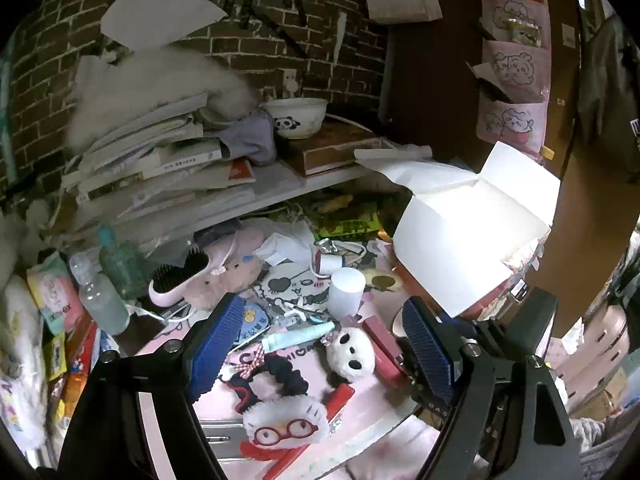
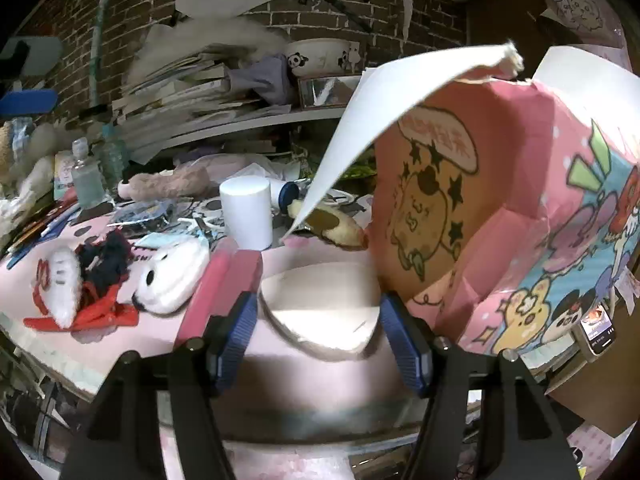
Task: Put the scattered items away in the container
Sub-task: 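Grasp the white foam cup piece with the right gripper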
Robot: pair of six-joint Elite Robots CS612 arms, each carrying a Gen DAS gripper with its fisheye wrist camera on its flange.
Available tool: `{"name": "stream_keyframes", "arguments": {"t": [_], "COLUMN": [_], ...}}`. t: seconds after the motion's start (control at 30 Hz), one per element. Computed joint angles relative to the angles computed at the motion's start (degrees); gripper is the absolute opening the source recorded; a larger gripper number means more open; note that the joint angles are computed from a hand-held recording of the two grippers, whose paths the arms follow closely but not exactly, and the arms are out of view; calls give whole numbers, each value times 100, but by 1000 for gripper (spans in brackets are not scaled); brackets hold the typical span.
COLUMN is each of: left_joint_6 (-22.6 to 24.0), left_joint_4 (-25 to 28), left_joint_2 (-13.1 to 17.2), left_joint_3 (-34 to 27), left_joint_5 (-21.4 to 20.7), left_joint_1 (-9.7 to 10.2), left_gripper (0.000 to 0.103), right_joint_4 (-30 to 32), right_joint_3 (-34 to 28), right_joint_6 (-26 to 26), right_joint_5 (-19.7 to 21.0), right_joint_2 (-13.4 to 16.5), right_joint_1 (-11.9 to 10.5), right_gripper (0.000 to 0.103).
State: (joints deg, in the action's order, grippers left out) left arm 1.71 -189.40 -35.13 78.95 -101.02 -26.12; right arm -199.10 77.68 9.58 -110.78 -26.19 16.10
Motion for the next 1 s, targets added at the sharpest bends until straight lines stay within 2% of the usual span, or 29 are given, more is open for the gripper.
{"name": "stream_keyframes", "arguments": {"t": [0.17,0.3,0.33,0.4,0.5,0.53,0.57,0.63,0.7,0.77,0.8,1.0], "left_joint_6": [-82,-170,-181,-198,-201,-192,-176,-155,-153,-169,-172,-126], "left_joint_4": [-4,14,17,13,11,19,30,52,71,93,106,103], "left_joint_2": [8,27,29,31,30,27,23,16,19,21,18,16], "left_joint_3": [9,-18,-22,-30,-31,-28,-23,-17,-24,-32,-33,-26], "left_joint_5": [34,-16,-15,-27,-36,-16,20,103,118,94,94,158], "left_joint_1": [7,33,36,39,37,32,26,11,10,14,14,15], "left_gripper": [79,79,79,79,79,79,79,79,79,79,79,79], "right_joint_4": [-40,-134,-136,-16,86,67,91,116,69,110,166,364], "right_joint_3": [-5,30,42,100,125,118,107,103,90,-22,-89,-249], "right_joint_6": [-22,-128,-131,-44,78,75,67,102,44,-189,-252,35], "right_joint_5": [62,12,-23,76,102,106,124,221,233,-21,-141,-192], "right_joint_2": [7,-4,-16,-79,-111,-103,-97,-98,-84,-23,9,57], "right_joint_1": [-2,27,41,32,29,28,24,16,33,89,110,86], "right_gripper": [47,44,38,36,37,41,49,59,62,67,68,70]}}
